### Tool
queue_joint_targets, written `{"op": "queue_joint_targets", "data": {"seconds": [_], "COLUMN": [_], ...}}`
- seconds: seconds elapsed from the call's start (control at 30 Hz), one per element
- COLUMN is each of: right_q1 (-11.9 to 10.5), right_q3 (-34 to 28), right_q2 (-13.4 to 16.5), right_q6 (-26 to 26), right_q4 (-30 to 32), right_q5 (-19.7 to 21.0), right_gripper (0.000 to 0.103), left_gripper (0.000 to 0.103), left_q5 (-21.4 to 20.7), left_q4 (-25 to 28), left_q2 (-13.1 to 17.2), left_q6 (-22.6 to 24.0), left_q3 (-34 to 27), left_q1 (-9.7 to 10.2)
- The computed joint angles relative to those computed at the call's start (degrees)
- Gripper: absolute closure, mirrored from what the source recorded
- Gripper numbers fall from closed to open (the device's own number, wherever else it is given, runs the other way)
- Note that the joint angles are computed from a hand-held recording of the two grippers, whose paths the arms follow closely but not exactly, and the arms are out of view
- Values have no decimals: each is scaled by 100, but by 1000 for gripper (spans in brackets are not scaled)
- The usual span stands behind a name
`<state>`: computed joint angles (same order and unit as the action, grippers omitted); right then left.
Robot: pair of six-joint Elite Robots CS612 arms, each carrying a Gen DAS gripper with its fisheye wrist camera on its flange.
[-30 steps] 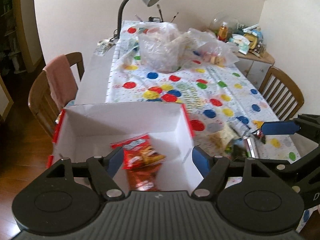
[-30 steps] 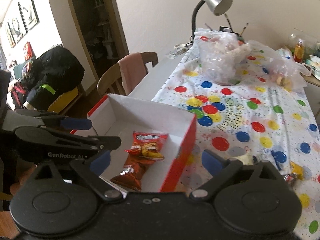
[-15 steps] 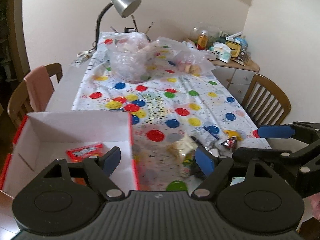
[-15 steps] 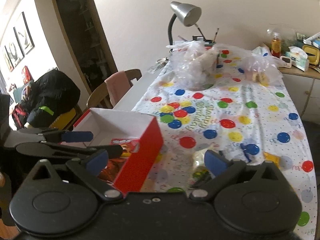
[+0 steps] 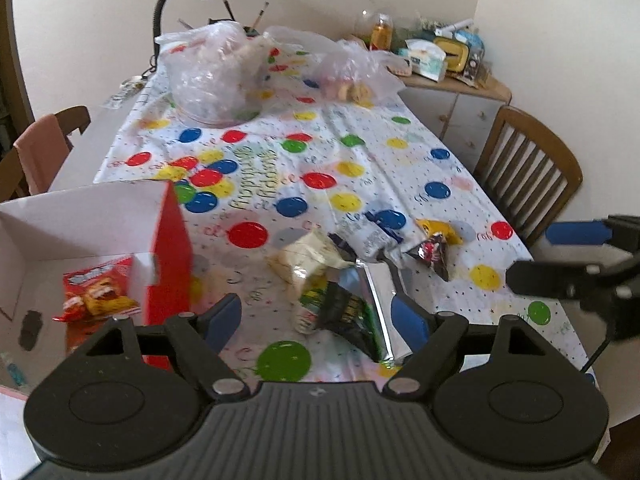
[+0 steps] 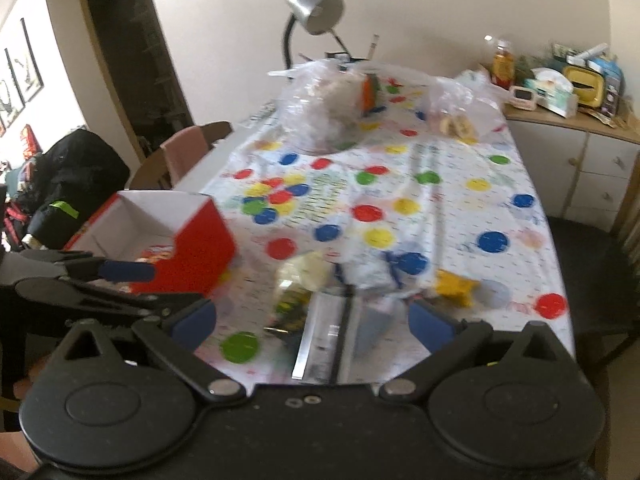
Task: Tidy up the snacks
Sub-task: 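Withdraw both tools from the box back toward the remaining snacks, then grasp the silver foil packet with the left tool while the right tool grasps the dark chocolate wrapper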
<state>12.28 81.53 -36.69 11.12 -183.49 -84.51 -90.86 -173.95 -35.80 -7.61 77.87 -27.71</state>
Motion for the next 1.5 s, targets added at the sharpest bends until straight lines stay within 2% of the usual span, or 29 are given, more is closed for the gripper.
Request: {"op": "queue_joint_targets", "data": {"seconds": [0.3,0.5,0.73,0.9,1.07,1.3,1.5], "right_q1": [-274,-398,-487,-507,-503,-479,-469], "right_q3": [-61,-306,-614,-861,-1215,-1619,-1843], "right_q2": [141,310,506,655,859,1079,1192], "right_q6": [-38,-97,-144,-62,108,106,191], "right_q4": [300,634,1039,1272,1638,1995,2233], "right_q5": [-96,-30,124,197,291,416,519], "right_gripper": [0,0,0,1,3,12,18], "left_gripper": [21,21,21,21,21,21,24], "left_q5": [245,270,580,889,1233,1090,1408], "left_q4": [728,1745,2373,2477,2768,2750,3034], "left_q2": [325,611,852,952,989,900,975], "left_q6": [-37,-255,-246,-203,-368,-750,-665], "left_q3": [-547,-1137,-1554,-1706,-1825,-1727,-1879], "left_q1": [-263,-342,-454,-533,-592,-572,-681]}}
